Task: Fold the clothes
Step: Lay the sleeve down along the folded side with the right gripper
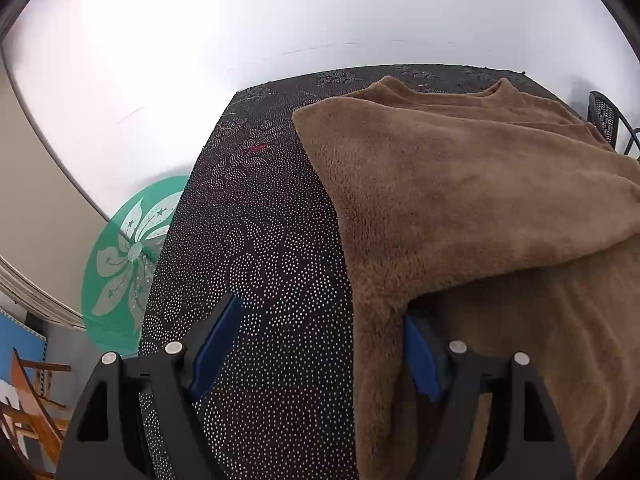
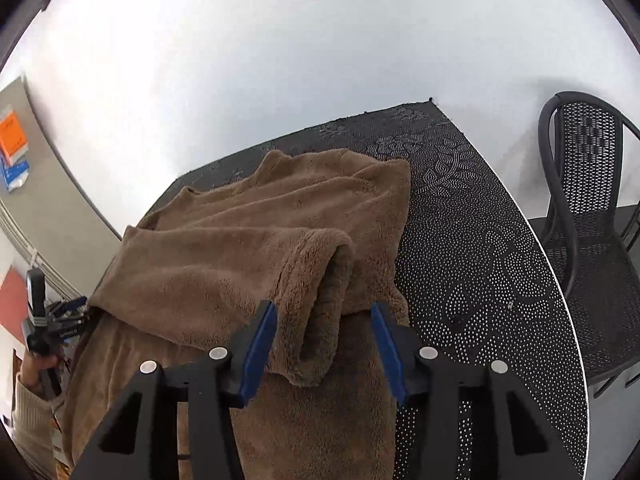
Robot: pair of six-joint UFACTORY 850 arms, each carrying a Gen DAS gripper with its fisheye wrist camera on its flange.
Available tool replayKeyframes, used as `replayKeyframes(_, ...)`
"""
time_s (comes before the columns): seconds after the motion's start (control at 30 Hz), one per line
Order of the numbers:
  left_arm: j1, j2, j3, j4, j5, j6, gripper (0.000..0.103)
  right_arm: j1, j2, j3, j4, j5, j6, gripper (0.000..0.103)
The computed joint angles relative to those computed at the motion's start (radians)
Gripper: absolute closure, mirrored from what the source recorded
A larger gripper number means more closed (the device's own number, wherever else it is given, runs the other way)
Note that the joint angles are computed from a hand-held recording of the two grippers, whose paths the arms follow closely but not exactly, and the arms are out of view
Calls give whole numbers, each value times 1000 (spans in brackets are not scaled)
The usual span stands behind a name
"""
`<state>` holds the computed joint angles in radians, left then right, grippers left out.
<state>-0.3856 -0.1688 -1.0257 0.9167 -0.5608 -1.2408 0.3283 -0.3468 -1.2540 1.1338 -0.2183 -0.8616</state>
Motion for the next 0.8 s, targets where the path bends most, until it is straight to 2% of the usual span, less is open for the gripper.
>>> replayKeyframes(0.1,-2,35,22,-15,14,-7,22,2,-26,-43,8,-9,-5,52)
replayKeyframes(0.3,-5,124,55,38,51,-113,22,10,-115,-152,-202,-11,186,52)
replayKeyframes(0.4,28,146,53,47,156,-171,21,10,-159,-199,-277,-38,270,52)
replayKeyframes(0.5,50,97,6,25,228,-156,21,15,-184,-219,-313,-40,316,52)
replayKeyframes(0.6,59,-4,-85,-68,233,-29,21,23,-183,-207,-291,-19,285,52)
replayKeyframes(0.73,73,-134,-209,-292,240,230,21,34,-180,-208,-417,-6,373,53)
replayKeyframes(0.8,80,-184,-260,-417,239,368,21,40,-178,-209,-492,2,424,60)
